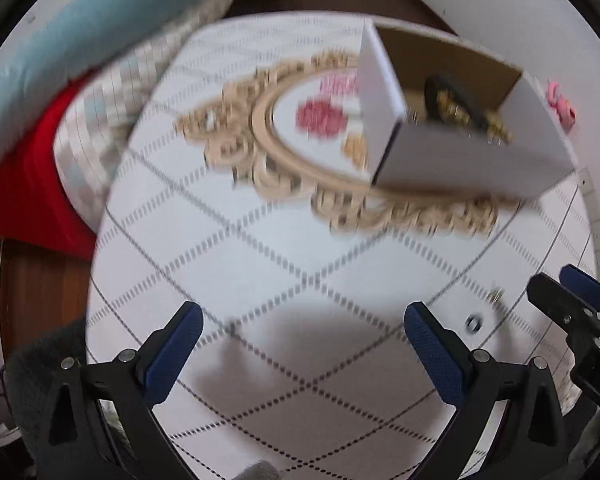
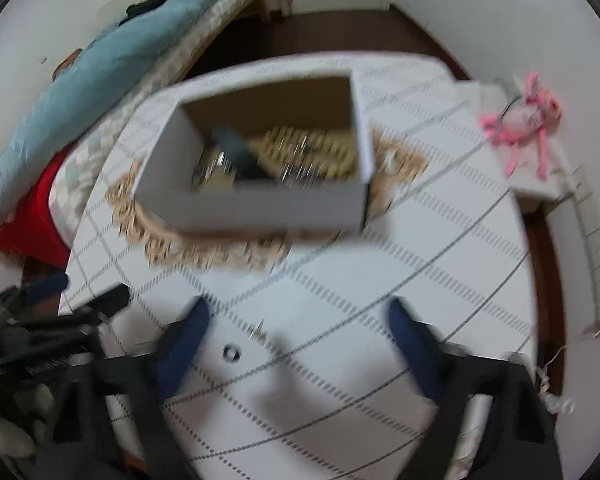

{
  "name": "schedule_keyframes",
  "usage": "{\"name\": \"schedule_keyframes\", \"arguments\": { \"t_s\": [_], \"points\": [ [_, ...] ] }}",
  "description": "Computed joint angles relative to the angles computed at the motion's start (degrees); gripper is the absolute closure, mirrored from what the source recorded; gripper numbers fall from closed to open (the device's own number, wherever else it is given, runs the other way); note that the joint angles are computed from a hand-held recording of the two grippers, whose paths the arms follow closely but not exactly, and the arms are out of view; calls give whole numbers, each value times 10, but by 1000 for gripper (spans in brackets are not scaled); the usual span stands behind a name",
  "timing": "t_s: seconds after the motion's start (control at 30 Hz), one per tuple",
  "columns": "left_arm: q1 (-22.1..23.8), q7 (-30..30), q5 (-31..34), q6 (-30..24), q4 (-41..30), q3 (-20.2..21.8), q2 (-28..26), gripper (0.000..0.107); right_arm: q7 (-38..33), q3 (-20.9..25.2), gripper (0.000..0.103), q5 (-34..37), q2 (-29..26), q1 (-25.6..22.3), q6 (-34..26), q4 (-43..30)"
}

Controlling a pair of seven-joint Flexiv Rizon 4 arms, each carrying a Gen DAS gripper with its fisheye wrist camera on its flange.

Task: Organize jewelry
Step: 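Grasp the second black ring with the left gripper while the right gripper grasps the second gold earring, then carry the second ring and earring into the box and open both grippers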

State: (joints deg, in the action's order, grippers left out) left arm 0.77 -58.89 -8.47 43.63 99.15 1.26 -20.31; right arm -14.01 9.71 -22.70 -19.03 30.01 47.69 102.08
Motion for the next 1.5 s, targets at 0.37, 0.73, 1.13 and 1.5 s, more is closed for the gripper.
{"name": "schedule_keyframes", "arguments": {
  "t_s": [0.37, 0.73, 1.13, 1.5],
  "points": [
    [-3, -8, 30, 15, 20, 9, -2, 4, -6, 1, 80, 8, -46, 20, 31, -16],
    [-2, 11, 8, 41, 48, -2, 23, 4, 71, -23, 102, -53, 1, 27, 66, 44],
    [-31, 85, -74, 53, 114, -33, 55, 25, 130, 9, 103, -54, 73, -11, 59, 133],
    [-38, 147, -124, 87, 129, -44, 58, 96, 143, 11, 102, -47, 79, -27, 83, 143]
  ]
}}
